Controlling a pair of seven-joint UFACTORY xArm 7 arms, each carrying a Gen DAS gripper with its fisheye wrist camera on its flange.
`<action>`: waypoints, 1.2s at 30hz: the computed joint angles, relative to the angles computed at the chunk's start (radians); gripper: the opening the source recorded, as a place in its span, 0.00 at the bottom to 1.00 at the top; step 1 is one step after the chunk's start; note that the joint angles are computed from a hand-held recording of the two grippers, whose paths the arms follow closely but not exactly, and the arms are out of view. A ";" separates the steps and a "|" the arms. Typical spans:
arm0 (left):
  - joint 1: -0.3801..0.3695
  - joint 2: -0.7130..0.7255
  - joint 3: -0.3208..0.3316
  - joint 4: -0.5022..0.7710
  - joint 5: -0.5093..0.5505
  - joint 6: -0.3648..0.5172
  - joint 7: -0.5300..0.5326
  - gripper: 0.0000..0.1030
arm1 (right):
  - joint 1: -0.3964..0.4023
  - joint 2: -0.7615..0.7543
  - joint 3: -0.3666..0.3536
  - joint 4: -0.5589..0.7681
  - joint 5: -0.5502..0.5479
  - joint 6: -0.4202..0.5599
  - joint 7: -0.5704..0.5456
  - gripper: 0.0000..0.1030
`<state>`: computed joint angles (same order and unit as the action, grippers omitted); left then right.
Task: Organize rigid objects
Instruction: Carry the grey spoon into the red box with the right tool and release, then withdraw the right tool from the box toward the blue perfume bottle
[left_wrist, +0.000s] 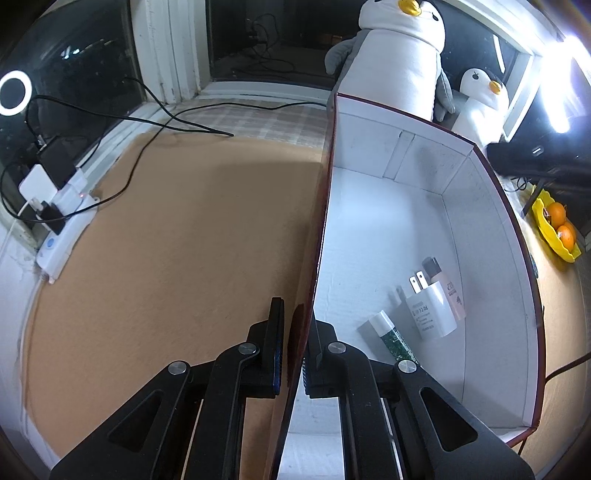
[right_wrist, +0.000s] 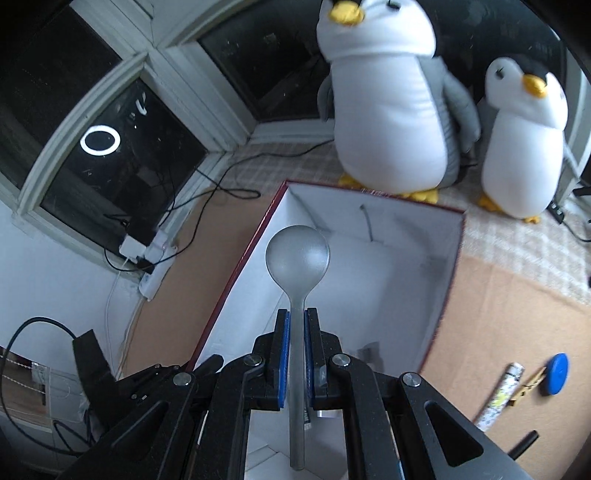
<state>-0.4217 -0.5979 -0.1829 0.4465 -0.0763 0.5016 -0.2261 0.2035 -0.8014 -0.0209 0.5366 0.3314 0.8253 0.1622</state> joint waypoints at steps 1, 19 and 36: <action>-0.001 0.000 0.002 0.000 -0.001 -0.001 0.001 0.07 | 0.006 0.016 0.006 -0.003 0.003 -0.008 0.001 0.07; -0.009 0.002 0.009 -0.009 -0.014 -0.011 0.010 0.07 | 0.042 0.200 0.042 0.002 0.004 -0.076 0.028 0.07; -0.010 -0.013 0.010 -0.023 -0.014 0.000 0.008 0.07 | 0.040 0.160 0.054 0.003 -0.045 -0.072 0.035 0.38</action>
